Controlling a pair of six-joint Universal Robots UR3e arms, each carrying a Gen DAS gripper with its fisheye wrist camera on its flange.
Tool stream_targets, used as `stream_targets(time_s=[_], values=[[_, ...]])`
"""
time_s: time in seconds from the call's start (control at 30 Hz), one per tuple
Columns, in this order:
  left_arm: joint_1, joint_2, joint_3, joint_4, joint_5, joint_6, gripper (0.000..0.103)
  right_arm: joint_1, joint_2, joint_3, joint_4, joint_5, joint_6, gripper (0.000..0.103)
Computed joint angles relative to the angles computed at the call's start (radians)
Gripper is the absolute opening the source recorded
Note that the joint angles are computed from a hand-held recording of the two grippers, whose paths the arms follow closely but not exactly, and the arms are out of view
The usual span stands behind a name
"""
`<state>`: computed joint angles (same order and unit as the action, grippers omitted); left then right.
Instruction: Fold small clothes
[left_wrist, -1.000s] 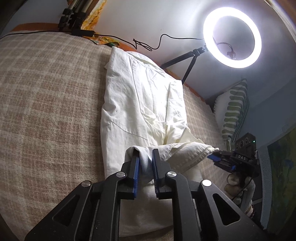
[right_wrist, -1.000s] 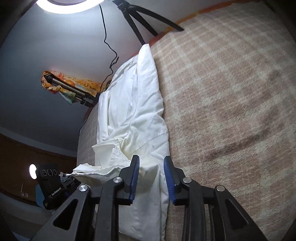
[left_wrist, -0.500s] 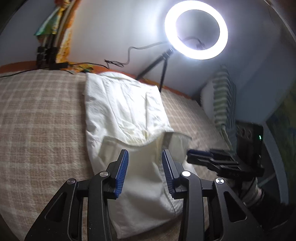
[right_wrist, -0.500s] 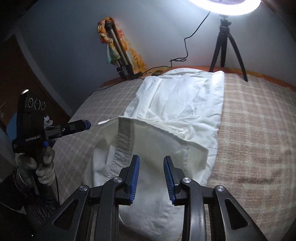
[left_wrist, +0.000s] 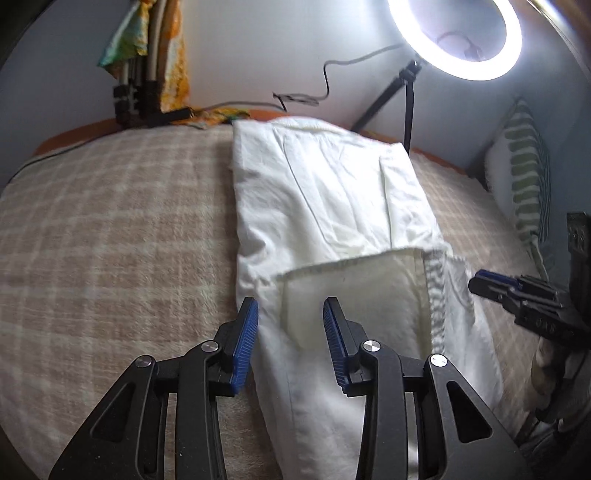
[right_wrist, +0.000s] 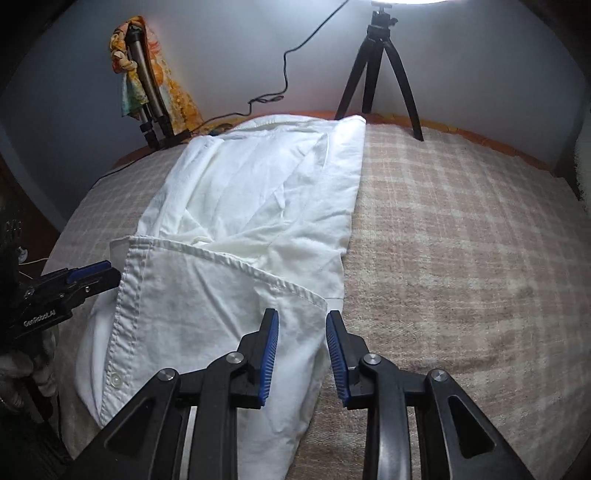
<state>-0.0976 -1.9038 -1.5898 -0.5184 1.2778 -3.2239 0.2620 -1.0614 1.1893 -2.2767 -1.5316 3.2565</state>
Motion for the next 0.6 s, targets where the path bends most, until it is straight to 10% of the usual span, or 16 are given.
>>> stream_targets(time_s=[0.23,0.6], values=[[-0.002,0.037,-0.019,0.029,-0.022,-0.003,0.035,0.068,0.037,-0.082,-0.069,0.177,-0.116,0.027],[0.041,0.048,-0.034,-0.012,-0.015,-0.001,0.035,0.118,0.417,-0.657,0.272,0.073,-0.12,0.024]])
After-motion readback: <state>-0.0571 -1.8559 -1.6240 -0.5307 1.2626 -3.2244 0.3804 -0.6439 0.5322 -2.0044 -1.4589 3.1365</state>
